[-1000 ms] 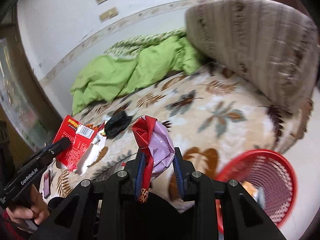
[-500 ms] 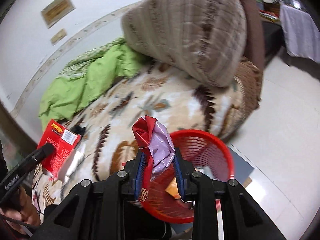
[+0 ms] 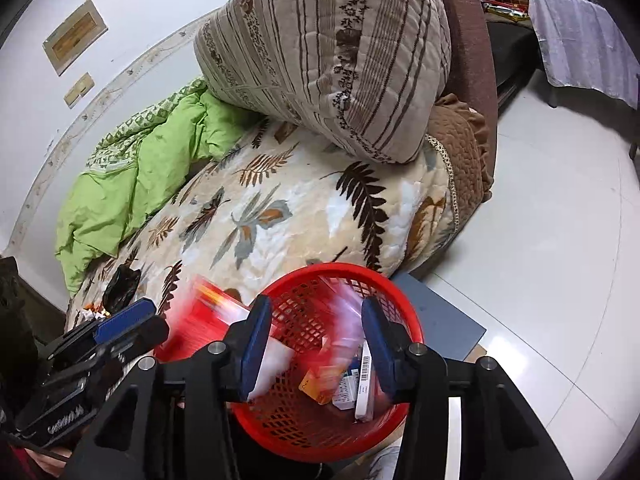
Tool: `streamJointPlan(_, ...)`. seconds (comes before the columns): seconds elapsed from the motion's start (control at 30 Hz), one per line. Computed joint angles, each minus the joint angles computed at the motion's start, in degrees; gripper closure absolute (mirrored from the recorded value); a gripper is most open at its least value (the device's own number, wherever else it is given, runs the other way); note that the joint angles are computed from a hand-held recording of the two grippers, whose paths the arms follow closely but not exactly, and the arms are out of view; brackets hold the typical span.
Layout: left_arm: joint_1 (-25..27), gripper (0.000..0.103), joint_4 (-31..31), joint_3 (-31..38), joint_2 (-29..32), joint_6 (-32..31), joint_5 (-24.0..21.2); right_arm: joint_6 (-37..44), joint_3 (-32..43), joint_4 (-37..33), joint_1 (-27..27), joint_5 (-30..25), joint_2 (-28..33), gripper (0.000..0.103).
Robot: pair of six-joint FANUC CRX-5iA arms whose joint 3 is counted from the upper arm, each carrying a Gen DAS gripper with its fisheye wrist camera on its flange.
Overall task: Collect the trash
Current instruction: 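Return both open tools to the trash on the bed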
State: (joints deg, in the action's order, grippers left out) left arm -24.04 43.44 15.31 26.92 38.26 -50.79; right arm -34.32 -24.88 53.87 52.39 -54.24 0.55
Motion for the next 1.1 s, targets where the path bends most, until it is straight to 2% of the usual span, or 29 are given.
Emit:
streamJointPlan(0.13, 1.0, 0.059, -0.1, -1.1, -1.2, 0.8, 1.4, 0.6, 0.4, 0.2, -0.8, 1.2, 0.2, 0.053)
streamJointPlan(0.23, 2.6, 0.055, 0.7, -2.7, -2.5, 1.2, 1.7, 1.1, 1.2, 0.9, -1.1, 2.4, 0.9, 0.053)
streamJointPlan(0.37, 5.5, 0.053, 0.0, -5.1, -5.0, 2.4, 4.0, 3.4, 4.3, 1.0, -1.7, 5.1, 3.6, 0.053)
streamJointPlan(0.53, 9.9, 0.049, -0.9, -8.3, -8.2, 4.0, 7.5, 11.0, 11.8, -0.6, -2.5, 10.0, 9.6, 0.053)
streamJointPlan(0.7, 15.2, 0.047, -0.4, -10.1, -9.5, 7.0, 9.2, 22.7, 22.5, -4.3, -3.1, 13.6, 17.3, 0.052)
streamJointPlan(0.77, 17.4, 0.046, -0.5, -11.0, -9.8, 8.0, 10.1, 28.7, 27.6, -7.7, -3.1, 14.1, 20.7, 0.051)
streamJointPlan(0.93, 22.5, 0.046, -0.2, -11.2, -8.8, 12.1, 11.2, 48.0, 45.0, -23.6, -4.2, 14.2, 30.6, 0.048)
streamJointPlan(0.97, 23.6, 0.046, 0.2, -11.3, -8.6, 13.0, 11.6, 49.8, 47.1, -25.4, -4.4, 14.4, 31.9, 0.047)
streamJointPlan(1.0, 24.6, 0.046, 0.6, -11.5, -8.4, 14.1, 12.1, 53.1, 51.1, -28.6, -4.9, 14.5, 34.2, 0.045)
streamJointPlan(1.07, 26.1, 0.046, 1.4, -11.8, -8.3, 15.0, 12.9, 58.7, 59.3, -34.3, -5.7, 12.8, 38.7, 0.036)
streamJointPlan(1.1, 26.8, 0.046, 1.3, -11.8, -8.2, 15.7, 13.5, 61.4, 64.0, -37.6, -6.3, 12.0, 41.2, 0.035)
